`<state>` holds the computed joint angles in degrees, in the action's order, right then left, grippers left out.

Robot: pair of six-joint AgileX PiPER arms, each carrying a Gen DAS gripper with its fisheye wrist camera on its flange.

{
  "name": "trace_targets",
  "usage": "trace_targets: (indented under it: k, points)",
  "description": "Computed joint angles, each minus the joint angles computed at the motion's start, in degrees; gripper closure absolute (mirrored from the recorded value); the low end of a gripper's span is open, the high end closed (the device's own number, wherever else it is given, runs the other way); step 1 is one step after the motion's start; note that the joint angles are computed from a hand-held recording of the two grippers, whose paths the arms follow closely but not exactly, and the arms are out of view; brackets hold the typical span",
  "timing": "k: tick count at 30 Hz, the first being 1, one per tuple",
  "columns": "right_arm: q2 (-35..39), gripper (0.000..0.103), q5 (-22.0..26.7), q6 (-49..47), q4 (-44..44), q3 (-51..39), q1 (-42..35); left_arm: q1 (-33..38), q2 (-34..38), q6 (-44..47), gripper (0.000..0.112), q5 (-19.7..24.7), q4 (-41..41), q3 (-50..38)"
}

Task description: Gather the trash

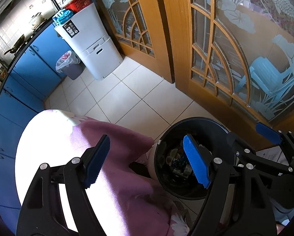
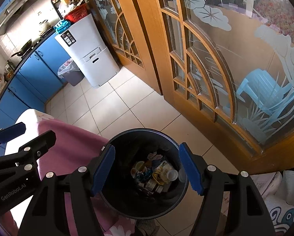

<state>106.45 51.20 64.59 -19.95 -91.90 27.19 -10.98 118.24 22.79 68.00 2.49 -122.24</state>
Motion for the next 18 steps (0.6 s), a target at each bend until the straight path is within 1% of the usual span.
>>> trace_targets:
  k: [5,7,14,18]
  points:
    - [0.0,0.037,0.1,0.1,-0.1,-0.1,0.0,0.6,0.1,-0.8,0.025,0.5,-0.2,-0.5]
    - [0.1,0.037,0.4,0.0,-0.2,-0.3,0.1,0.8,0.4,-0.6,0.025,1.2,-0.4,-1.0]
    - [-0.2,0.037,1.2,0.4,-1.1,0.3,-0.2,0.7,-0.5,0.1,0.021,-0.1,-0.4,0.5]
    - [-0.7,0.037,1.8,1.2,-2.0,1.5,-0.6,0.4,-0.7,0.4,0.020,0.0,0.0,0.6]
